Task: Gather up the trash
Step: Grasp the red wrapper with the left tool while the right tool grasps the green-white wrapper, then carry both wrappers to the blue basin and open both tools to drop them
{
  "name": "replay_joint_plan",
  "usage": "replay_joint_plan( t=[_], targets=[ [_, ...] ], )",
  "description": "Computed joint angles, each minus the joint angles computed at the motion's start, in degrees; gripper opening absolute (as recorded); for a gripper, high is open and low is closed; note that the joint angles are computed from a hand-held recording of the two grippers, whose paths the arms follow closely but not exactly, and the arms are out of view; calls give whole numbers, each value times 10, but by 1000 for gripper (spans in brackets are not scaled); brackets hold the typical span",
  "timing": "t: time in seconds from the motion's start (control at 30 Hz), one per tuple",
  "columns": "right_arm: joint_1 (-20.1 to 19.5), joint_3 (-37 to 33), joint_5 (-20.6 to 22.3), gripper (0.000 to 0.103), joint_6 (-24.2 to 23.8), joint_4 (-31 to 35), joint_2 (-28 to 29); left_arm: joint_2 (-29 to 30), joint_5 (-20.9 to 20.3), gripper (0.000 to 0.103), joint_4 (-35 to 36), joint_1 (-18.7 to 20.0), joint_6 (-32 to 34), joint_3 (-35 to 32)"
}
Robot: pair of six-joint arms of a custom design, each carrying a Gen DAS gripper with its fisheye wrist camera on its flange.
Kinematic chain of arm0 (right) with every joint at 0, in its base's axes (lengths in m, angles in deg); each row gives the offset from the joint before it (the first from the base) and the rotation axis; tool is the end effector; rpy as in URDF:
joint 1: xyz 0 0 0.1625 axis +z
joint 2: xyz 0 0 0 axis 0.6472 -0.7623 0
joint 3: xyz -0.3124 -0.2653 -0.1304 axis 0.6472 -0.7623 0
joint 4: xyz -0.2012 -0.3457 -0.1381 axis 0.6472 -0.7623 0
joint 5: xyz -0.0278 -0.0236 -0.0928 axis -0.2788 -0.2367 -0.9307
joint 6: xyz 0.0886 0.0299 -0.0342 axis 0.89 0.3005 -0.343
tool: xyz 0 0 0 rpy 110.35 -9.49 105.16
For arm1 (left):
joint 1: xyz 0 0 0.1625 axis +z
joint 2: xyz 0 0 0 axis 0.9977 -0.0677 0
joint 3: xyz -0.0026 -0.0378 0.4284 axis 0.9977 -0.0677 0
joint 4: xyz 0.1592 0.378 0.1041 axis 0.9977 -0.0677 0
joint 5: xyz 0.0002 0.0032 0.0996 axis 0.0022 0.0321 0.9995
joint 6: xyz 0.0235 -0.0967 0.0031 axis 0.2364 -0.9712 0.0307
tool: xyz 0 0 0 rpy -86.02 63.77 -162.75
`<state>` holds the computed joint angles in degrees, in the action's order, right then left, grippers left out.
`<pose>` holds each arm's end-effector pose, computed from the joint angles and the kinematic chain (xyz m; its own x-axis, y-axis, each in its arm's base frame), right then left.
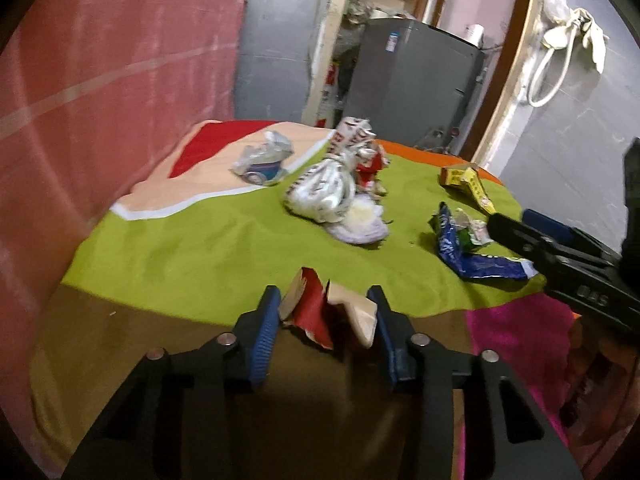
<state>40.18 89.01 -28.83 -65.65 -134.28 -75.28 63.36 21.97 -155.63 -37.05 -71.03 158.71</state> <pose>0.0011 -0.7128 0.3201 -0.7177 -0.2626 0.6450 -0.6399 0.6142 -0.4619 -0.3371 -0.6887 -0.0431 -0.8250 0.2181 -0.5213 0.4997 0.7125 -0.4927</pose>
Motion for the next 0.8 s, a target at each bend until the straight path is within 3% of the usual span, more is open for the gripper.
replay_joint_plan(
  t=[0.13, 0.3, 0.47, 0.63, 0.8],
  targets=[
    [-1, -27, -13, 76, 9, 44, 12, 15, -7, 30, 28, 3, 12, -31],
    [-8, -51, -17, 52, 32, 103, 18, 23, -15, 24, 52, 5, 13, -54],
    [-12, -64, -10, 44, 46, 144, 18, 25, -26, 19, 56, 9, 4, -63],
    [-12, -66, -15, 33, 46, 151, 18, 33, -21, 19, 57, 4, 2, -73],
    [-14, -54, -11, 12, 43, 136, 11, 35, -20, 18, 45, -1, 4, -71]
  ],
)
